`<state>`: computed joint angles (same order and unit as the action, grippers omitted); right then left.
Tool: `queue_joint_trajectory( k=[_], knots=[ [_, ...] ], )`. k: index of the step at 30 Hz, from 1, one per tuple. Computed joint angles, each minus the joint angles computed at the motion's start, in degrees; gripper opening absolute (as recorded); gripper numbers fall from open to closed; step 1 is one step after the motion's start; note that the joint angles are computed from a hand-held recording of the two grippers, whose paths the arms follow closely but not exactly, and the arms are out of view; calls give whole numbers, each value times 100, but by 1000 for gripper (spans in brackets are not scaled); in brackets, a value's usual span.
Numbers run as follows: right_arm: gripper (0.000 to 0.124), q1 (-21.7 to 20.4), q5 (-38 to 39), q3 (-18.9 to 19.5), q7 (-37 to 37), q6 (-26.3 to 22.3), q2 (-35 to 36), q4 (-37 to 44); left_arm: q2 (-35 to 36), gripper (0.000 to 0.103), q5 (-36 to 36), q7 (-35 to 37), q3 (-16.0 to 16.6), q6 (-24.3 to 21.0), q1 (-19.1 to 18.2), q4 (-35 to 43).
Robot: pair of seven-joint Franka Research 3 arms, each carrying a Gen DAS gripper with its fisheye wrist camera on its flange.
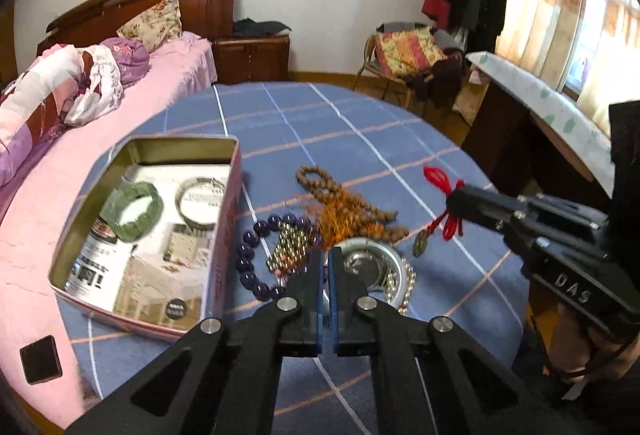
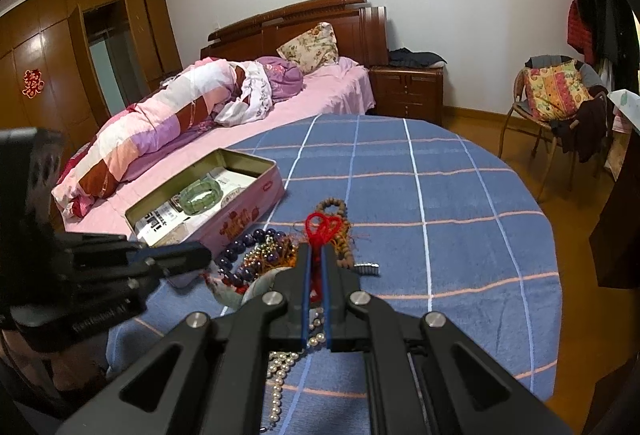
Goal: Organize jewelry
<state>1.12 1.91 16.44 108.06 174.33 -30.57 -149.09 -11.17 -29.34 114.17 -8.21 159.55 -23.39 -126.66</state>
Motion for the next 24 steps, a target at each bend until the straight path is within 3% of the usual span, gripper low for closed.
queue_joint_trajectory(
  k=[24],
  knots=[
    [7, -57, -67, 108, -109, 180, 123, 393, -326, 1, -411, 498, 480, 476, -64, 219]
  ],
)
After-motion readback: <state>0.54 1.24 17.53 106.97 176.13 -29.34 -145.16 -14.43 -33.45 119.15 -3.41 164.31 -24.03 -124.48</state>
